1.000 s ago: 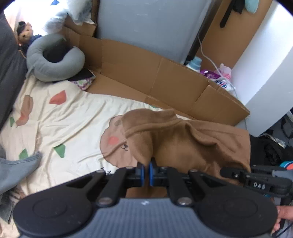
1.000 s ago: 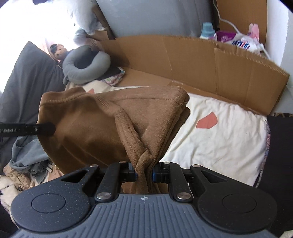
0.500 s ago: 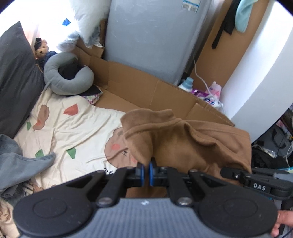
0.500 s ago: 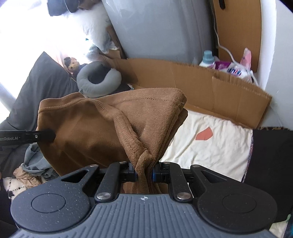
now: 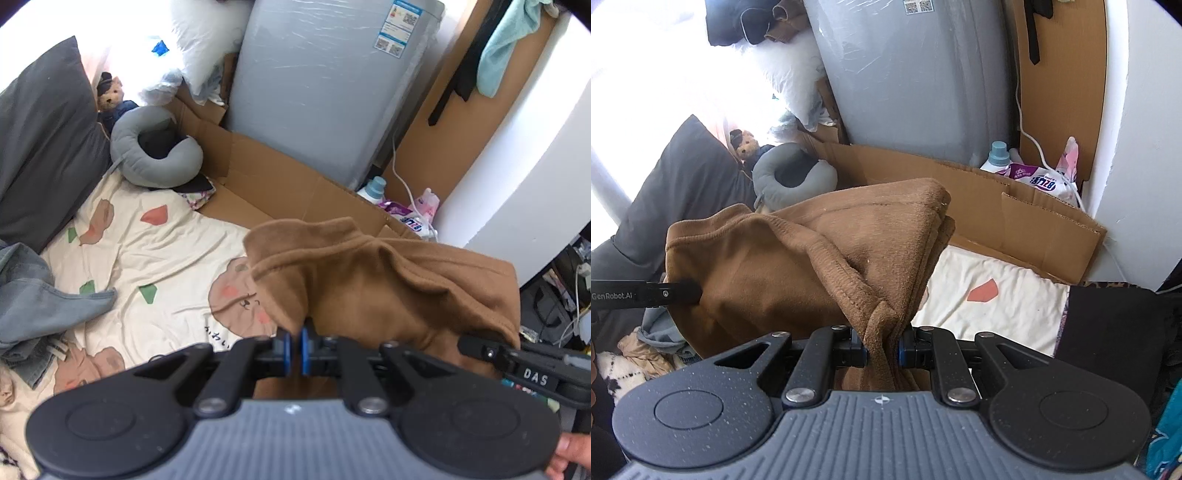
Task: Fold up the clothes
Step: 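Lift the folded shirt off the bedsheet with both grippers, then carry the held shirt with both grippers toward the black clothes pile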
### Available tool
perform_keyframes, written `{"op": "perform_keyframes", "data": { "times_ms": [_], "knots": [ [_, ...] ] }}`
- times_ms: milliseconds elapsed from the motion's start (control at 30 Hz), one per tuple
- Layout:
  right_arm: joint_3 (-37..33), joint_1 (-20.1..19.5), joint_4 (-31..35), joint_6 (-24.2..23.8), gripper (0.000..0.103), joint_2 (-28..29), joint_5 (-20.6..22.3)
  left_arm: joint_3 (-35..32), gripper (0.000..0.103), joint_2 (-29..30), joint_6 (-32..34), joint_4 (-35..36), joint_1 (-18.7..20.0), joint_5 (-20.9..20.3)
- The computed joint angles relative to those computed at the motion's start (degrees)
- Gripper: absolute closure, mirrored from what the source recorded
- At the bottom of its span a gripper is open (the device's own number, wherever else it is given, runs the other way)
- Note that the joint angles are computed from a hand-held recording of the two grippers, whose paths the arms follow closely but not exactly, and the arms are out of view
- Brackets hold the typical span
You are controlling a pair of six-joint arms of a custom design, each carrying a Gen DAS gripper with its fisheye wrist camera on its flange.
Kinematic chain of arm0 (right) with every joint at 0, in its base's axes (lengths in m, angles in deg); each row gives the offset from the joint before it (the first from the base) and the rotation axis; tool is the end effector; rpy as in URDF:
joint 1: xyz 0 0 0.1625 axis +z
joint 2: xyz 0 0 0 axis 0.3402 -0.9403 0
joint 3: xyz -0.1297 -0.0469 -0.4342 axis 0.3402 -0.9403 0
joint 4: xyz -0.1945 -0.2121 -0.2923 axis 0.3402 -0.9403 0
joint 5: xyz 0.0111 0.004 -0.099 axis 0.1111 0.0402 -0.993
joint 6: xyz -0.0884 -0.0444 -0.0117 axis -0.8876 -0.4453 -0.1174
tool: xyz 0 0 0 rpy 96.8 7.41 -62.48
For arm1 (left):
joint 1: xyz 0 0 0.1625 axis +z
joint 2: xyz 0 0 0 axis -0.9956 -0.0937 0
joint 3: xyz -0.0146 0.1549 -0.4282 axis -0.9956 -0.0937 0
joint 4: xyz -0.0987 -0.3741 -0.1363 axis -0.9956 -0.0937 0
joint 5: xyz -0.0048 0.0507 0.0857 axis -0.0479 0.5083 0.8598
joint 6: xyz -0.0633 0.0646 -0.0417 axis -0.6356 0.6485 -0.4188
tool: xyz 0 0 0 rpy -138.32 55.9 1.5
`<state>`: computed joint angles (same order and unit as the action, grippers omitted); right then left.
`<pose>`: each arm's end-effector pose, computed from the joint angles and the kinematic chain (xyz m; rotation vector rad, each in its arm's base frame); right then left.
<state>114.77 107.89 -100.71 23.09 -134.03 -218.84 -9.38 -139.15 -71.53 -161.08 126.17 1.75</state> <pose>0.4612 -0.4936 0.3468 0.2806 -2.4424 0.9062 -0.3617 -0.5782 0.4513 0.4794 2.5909 -0.6837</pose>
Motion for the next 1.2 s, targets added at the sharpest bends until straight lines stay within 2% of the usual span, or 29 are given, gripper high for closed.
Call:
{"op": "perform_keyframes", "data": {
  "times_ms": [167, 567, 667, 733, 833, 1200],
  "knots": [
    [-0.7, 1.3, 1.8, 0.5, 0.090, -0.1, -1.1, 1.1, 0.097, -0.5, -0.5, 0.3, -1.7, 1.6],
    [-1.9, 4.8, 7.8, 6.4, 0.090, -2.9, -6.5, -1.2, 0.097, 0.2, -1.0, 4.0, -5.6, 1.9],
    [-3.3, 5.8, 11.2, 8.5, 0.090, -3.7, -8.1, -2.4, 0.097, 0.5, -1.6, 4.3, -6.8, 1.2],
    [-5.3, 6.3, 15.8, 10.6, 0.090, -4.0, -9.0, -3.3, 0.097, 0.6, -1.9, 4.6, -7.7, 0.8],
    [-7.5, 6.6, 19.7, 12.1, 0.090, -4.6, -9.2, -4.7, 0.097, 1.3, -1.6, 5.7, -8.7, 0.7],
    [-8.0, 7.4, 18.7, 8.2, 0.090, -7.3, -9.3, -7.2, 0.097, 4.3, -4.2, 7.8, -10.2, 1.5]
  ]
}}
